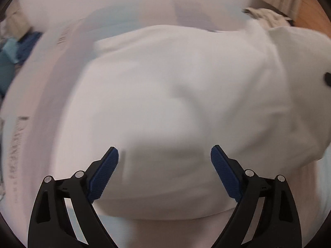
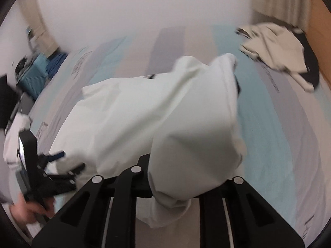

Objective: Fold large clothes
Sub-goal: 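Grasp the folded jacket bundle edge with the right tool and lift it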

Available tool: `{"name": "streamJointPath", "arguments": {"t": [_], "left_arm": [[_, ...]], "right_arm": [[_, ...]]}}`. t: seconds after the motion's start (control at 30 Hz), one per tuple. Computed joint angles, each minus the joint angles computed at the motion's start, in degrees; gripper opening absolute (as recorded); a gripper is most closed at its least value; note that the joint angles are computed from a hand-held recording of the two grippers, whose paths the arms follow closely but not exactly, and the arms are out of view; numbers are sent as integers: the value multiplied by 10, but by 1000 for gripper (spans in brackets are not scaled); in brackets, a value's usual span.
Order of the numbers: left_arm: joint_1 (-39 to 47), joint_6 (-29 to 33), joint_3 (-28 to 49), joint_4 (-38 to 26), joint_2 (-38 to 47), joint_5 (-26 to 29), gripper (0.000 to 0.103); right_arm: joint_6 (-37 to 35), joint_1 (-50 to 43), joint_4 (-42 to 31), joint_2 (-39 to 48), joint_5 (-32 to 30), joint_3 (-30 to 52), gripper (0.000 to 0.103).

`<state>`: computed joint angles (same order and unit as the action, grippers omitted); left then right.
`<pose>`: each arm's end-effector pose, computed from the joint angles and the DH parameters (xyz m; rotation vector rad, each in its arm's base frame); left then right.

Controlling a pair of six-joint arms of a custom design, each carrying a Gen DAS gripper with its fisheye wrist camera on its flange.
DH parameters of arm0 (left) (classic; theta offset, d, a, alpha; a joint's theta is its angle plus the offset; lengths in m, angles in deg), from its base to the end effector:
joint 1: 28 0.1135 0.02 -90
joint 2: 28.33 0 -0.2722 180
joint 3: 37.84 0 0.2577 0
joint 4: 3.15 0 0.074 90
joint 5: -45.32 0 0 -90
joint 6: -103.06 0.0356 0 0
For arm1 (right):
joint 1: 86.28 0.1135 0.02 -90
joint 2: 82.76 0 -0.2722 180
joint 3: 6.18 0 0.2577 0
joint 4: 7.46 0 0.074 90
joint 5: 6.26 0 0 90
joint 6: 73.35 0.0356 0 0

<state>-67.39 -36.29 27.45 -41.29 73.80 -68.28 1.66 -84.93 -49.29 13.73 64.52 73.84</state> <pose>0.2495 -0.1864 0.1221 -0.3045 2.6490 0.1523 0.3541 0.0201 0.2193 -0.4808 2.4918 0.3407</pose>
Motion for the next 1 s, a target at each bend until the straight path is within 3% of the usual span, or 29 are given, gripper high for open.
{"name": "streamJointPath", "arguments": {"t": [0.2, 0.4, 0.6, 0.83, 1.0], "left_arm": [[69, 11, -142, 41, -81, 11, 90], [106, 32, -202, 137, -91, 45, 90], [100, -16, -243, 57, -211, 15, 89], [137, -5, -314, 118, -234, 72, 90], [116, -16, -327, 69, -306, 48, 90]], "right_arm": [[24, 100, 22, -21, 55, -10, 14], [35, 206, 41, -6, 108, -6, 13], [52, 280, 43, 15, 134, 19, 12], [52, 376, 38, 42, 155, 46, 11], [49, 444, 40, 70, 166, 56, 11]]}}
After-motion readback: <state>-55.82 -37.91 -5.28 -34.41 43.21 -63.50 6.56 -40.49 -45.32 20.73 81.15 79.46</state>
